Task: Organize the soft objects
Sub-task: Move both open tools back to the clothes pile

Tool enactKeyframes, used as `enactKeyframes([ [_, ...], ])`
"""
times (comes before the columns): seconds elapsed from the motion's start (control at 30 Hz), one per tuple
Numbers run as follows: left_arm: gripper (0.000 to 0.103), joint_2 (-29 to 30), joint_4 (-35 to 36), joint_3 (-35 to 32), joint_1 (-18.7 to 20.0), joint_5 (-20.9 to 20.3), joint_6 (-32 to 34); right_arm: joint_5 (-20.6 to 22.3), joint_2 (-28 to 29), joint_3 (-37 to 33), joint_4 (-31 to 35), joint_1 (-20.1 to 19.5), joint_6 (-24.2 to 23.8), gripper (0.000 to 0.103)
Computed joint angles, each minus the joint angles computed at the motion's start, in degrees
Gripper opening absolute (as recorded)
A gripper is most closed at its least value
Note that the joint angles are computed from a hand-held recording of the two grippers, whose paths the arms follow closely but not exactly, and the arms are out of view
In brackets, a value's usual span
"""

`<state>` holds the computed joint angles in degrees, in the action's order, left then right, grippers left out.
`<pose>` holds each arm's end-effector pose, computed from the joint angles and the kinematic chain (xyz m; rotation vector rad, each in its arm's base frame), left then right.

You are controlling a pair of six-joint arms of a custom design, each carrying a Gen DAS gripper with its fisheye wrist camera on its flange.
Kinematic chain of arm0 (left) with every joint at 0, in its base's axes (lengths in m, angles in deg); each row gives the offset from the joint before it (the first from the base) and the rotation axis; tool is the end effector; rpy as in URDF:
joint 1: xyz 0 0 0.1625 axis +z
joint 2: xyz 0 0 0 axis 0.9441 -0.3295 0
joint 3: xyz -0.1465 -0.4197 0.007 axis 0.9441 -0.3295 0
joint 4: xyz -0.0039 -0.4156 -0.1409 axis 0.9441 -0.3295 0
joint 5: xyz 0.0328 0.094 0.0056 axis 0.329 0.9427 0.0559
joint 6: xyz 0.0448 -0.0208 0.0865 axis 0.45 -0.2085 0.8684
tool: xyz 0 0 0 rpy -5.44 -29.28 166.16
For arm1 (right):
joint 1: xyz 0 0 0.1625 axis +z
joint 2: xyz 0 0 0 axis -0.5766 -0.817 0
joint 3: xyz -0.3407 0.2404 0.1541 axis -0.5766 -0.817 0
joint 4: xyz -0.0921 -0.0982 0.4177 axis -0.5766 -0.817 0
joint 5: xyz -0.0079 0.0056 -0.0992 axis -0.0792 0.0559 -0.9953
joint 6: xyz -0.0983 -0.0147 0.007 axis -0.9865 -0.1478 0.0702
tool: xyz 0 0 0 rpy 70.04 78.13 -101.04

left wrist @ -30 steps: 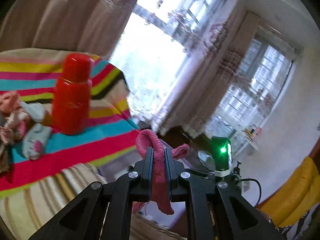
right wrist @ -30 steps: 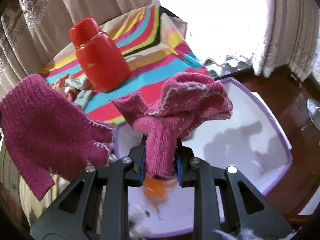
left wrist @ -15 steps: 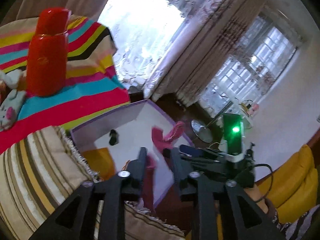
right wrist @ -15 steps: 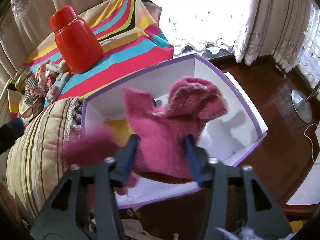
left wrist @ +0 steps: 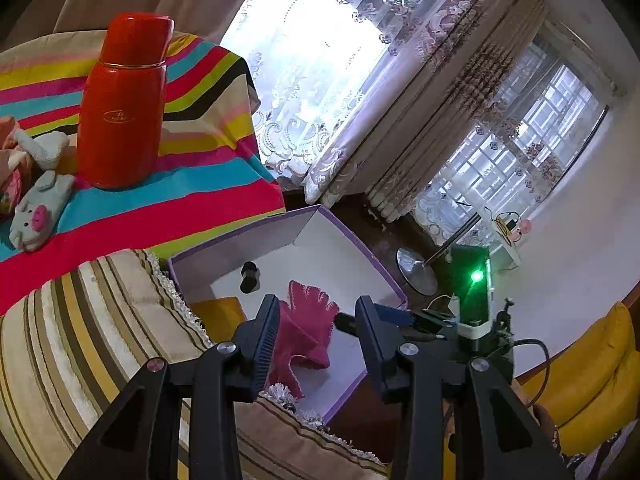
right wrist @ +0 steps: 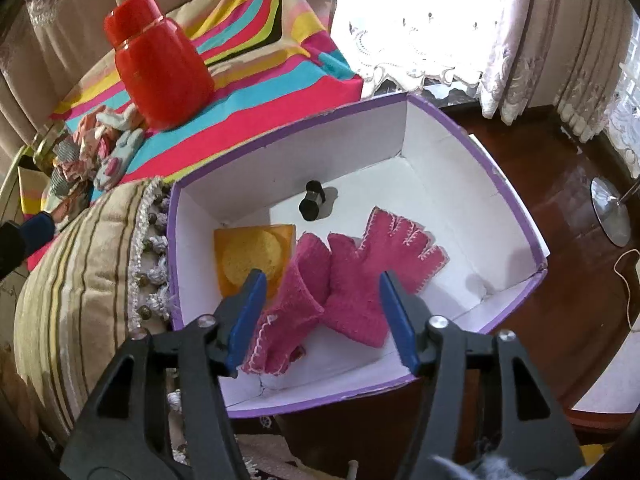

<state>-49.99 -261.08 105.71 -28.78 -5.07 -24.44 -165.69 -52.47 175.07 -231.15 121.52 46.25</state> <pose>-0.2641 -0.4724 0.0565 0.5489 2.8451 -0.8238 0.0458 -0.6043 0.3077 0.4088 -2.4899 0.3328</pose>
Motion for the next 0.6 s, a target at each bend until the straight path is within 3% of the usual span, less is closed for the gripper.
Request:
enactKeyframes([
  [0.6, 0.041, -4.2, -2.03, 3.85, 3.45, 4.83, -3.1, 2.04, 2.95, 0.13, 2.47, 3.23, 0.4, 0.065],
])
